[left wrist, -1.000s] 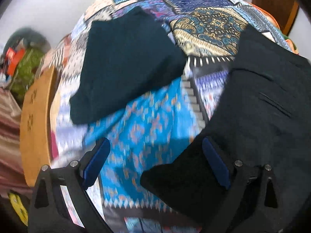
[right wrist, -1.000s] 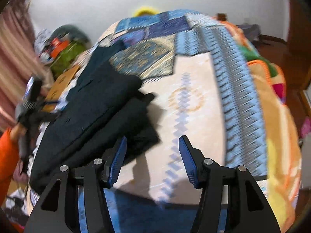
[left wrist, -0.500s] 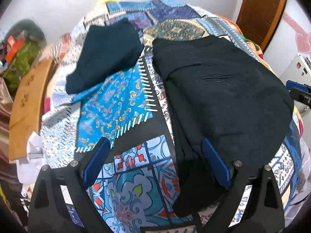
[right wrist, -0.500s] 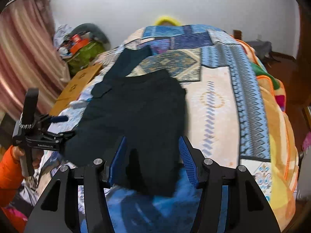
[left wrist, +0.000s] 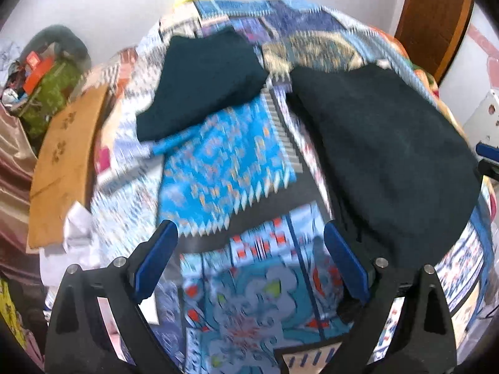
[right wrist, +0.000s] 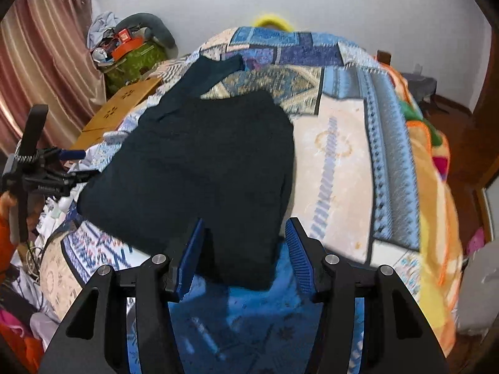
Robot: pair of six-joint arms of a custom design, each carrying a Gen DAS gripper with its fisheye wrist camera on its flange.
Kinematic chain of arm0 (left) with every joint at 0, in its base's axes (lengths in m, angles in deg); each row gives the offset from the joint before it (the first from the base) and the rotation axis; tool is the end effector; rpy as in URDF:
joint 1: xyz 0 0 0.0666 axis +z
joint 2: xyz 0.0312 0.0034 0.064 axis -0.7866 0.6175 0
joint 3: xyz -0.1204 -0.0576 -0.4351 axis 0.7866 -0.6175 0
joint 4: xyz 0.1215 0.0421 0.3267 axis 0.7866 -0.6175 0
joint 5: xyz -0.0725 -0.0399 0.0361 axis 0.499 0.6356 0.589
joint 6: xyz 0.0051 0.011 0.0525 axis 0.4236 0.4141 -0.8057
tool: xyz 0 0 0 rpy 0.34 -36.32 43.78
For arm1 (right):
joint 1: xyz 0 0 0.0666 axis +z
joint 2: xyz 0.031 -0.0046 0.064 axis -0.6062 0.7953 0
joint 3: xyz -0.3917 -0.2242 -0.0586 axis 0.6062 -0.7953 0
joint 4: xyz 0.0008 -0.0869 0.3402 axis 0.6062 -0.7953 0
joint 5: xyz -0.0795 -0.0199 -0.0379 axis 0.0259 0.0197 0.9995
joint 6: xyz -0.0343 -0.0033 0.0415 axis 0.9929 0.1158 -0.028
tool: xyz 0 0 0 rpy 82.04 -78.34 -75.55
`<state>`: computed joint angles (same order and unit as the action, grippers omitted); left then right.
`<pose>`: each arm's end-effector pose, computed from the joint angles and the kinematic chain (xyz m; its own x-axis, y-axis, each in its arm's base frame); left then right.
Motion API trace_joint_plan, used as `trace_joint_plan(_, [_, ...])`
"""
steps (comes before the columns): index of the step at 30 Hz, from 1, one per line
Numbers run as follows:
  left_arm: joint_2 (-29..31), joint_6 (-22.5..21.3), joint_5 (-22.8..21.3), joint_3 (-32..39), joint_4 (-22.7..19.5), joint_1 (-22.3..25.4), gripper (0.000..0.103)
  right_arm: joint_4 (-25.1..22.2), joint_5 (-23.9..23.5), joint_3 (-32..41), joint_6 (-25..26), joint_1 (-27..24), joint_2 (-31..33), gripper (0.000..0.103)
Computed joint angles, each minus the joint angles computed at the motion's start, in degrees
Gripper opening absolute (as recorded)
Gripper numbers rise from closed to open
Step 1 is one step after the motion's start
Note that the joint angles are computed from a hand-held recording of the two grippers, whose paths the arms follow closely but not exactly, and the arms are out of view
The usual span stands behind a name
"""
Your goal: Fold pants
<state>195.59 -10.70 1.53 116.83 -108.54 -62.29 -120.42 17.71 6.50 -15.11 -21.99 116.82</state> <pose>0.6378 -0.1160 0.3790 -0.8483 0.2299 -0.4770 0.2189 0.9725 0.0794 0.5520 0.1590 0.4005 -0.7831 -0.1686 -0.5986 -0.3535 0.9126 0.2054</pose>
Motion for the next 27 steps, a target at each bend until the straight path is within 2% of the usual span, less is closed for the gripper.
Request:
trace_joint_plan(4, [1.83, -0.77, 0.79, 5.86, -0.27, -0.73, 0.096, -0.44, -0.08, 5.31, 0.45, -0.22, 2.88, 0.050])
trace_joint_plan(8, [6.30, -1.78, 3.77, 14.88, -2.87, -1.76, 0.096, -1.10, -0.07, 12.01, 2.23, -0.22, 7.39, 0.050])
trace_joint_plan(12, [13.22, -3.49, 6.56, 26.78, -8.68, -3.27, 0.096, -5.00, -1.17, 21.16, 3.36, -0.44, 13.81, 0.050])
trace_joint_plan(16, [19.01, -5.14, 6.95, 35.85, -12.96, -4.59, 0.093, -10.94, -2.14, 30.08, 3.35, -0.60, 20.26, 0.049])
trace_joint_plan(17, [20.51, -5.20, 7.06, 38.22, -14.25, -4.74, 0.090, -12.11, -2.23, 31.71, 3.61, -0.61, 21.52, 0.041])
trace_joint_plan(19, [24.45, -5.22, 6.21, 44.83, -18.44, -5.00, 0.076, -15.15, -2.50, 35.18, 3.57, -0.83, 24.05, 0.030])
trace_joint_plan(21, [27.71, -4.95, 4.72, 50.13, -21.85, -5.02, 0.075, -14.89, -4.12, 35.40, 3.29, -1.28, 24.72, 0.021])
trace_joint_plan(24, [29.57, -4.34, 5.49, 52.41, -22.32, -4.44, 0.075, -12.30, -3.64, 32.92, 5.11, -1.40, 23.72, 0.015])
trace_joint_plan(26, [29.54, -3.54, 5.61, 51.54, -21.03, -4.12, 0.075, -11.76, -2.16, 31.93, 6.51, -1.09, 23.38, 0.014])
trace_joint_plan(27, [28.95, -3.21, 4.18, 49.77, -19.19, -4.14, 0.075, -12.14, -1.80, 32.28, 6.85, -1.01, 23.65, 0.014])
